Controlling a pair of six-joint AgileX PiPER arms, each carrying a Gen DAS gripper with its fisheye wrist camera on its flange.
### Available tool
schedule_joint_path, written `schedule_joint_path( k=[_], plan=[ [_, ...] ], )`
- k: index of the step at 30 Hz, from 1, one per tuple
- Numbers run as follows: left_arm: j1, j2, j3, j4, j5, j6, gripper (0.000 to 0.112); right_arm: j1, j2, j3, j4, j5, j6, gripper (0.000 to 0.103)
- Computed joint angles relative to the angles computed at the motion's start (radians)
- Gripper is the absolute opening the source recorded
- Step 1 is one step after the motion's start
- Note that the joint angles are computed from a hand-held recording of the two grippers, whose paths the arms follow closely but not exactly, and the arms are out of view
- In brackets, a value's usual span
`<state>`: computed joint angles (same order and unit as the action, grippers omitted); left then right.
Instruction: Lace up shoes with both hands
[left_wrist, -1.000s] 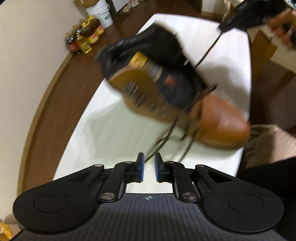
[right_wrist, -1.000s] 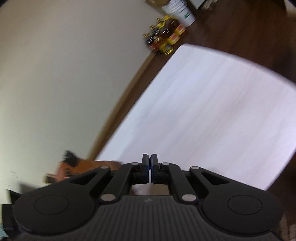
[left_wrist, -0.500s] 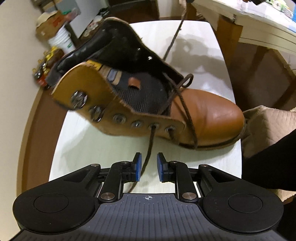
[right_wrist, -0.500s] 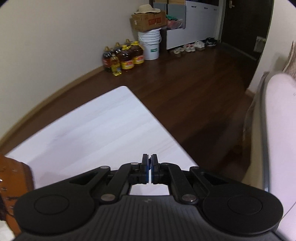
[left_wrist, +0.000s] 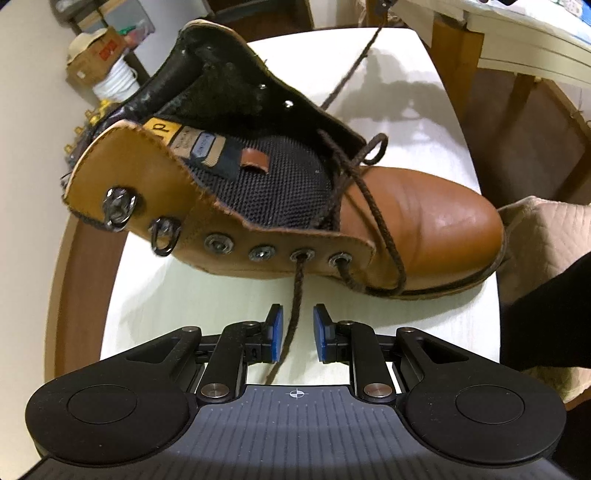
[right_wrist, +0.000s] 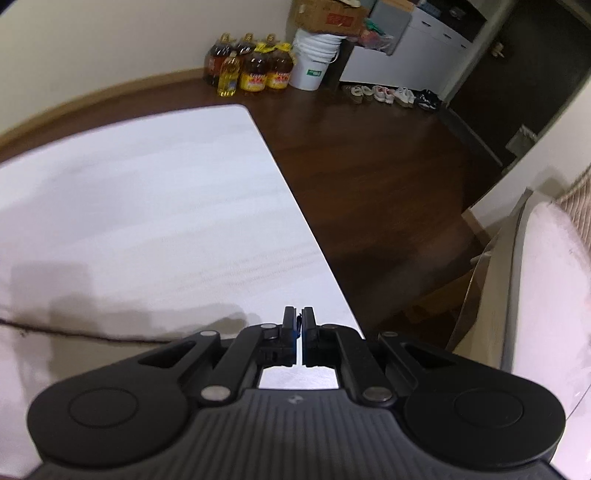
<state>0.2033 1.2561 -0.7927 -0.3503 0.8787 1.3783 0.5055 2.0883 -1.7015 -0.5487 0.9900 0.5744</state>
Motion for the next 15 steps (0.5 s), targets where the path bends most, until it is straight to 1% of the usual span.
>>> schedule_joint_path(
  k=[2, 3, 4, 5, 6, 8, 9, 11, 13, 15],
  plan=[
    [-0.010, 0.001, 0.006, 0.007, -0.004, -0.012, 0.020, 0.007, 0.018, -0.024, 0.005, 0.025, -0.019, 0.006],
    [-0.009, 0.000, 0.007, 0.006, -0.005, -0.013, 0.020, 0.014, 0.032, -0.047, 0.016, 0.049, -0.034, 0.009],
    [-0.008, -0.004, 0.007, 0.005, -0.006, -0.014, 0.019, 0.020, 0.043, -0.065, 0.023, 0.065, -0.044, 0.014],
    [-0.005, -0.008, 0.008, 0.003, -0.006, -0.015, 0.020, 0.027, 0.044, -0.072, 0.022, 0.066, -0.042, 0.014],
    [-0.001, -0.012, 0.010, -0.001, -0.005, -0.015, 0.020, 0.044, 0.037, -0.072, 0.025, 0.052, -0.043, 0.015],
    [0.008, -0.019, 0.015, -0.012, -0.004, -0.007, 0.020, 0.079, 0.008, -0.057, 0.059, -0.001, -0.085, 0.016],
    [0.010, -0.021, 0.018, -0.018, -0.004, -0.003, 0.020, 0.087, -0.007, -0.045, 0.108, -0.042, -0.141, 0.016],
    [0.017, -0.023, 0.022, -0.024, -0.007, 0.007, 0.020, 0.093, -0.027, -0.039, 0.262, -0.116, -0.337, 0.016],
    [0.016, -0.023, 0.026, -0.025, -0.012, 0.009, 0.020, 0.149, -0.015, -0.049, 0.413, -0.186, -0.537, 0.016],
    [0.015, -0.017, 0.022, -0.024, -0.014, 0.008, 0.020, 0.173, 0.021, -0.105, 0.540, -0.184, -0.737, 0.016]
  ],
)
